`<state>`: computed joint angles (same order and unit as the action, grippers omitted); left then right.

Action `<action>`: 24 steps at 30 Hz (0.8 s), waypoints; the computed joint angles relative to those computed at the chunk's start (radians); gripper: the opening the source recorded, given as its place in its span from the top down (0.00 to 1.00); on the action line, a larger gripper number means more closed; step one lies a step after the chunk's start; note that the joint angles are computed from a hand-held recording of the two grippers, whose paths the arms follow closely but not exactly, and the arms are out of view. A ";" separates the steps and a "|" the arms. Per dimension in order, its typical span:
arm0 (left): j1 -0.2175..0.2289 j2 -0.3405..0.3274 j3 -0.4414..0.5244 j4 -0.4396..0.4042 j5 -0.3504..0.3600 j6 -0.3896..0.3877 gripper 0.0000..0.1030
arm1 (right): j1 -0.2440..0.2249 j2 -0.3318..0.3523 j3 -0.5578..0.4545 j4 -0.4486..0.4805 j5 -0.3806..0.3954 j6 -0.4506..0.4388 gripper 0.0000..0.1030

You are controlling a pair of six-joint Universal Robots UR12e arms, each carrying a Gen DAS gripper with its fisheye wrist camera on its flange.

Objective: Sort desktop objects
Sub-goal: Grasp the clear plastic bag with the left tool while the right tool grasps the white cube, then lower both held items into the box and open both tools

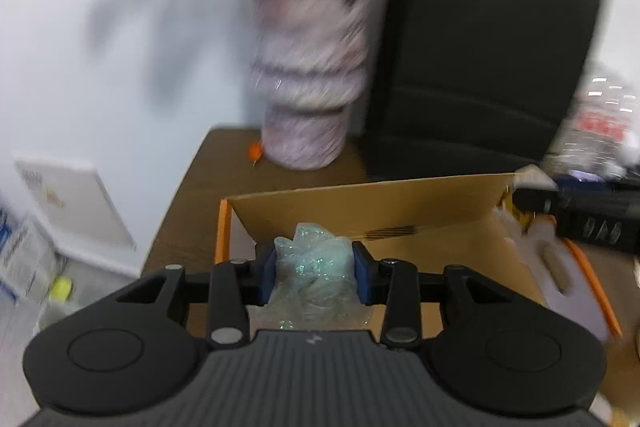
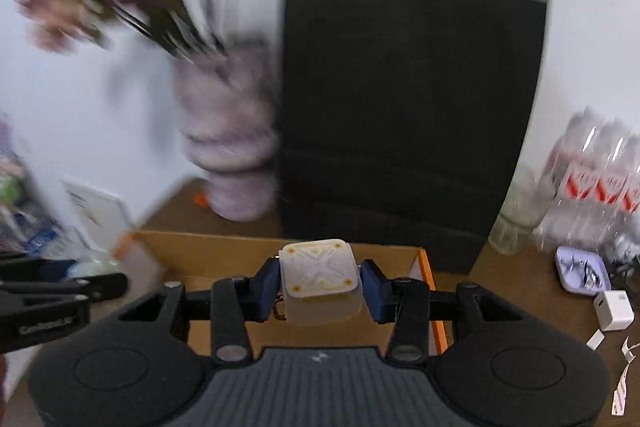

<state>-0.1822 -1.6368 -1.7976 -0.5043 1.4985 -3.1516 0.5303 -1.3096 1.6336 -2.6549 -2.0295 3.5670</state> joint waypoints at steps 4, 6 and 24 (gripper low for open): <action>-0.021 -0.055 0.028 -0.033 0.089 0.034 0.62 | -0.050 0.064 -0.070 0.168 0.101 0.086 0.58; -0.025 -0.073 0.038 -0.034 0.119 0.046 0.62 | -0.042 0.090 -0.087 0.212 0.058 0.068 0.58; 0.051 0.077 -0.006 -0.127 -0.069 -0.066 0.00 | 0.004 -0.030 -0.001 0.187 0.034 0.055 0.29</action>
<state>-0.1314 -1.5598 -1.8036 -0.6309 1.4300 -3.2179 0.5344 -1.3400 1.6324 -2.4684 -1.9958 3.6220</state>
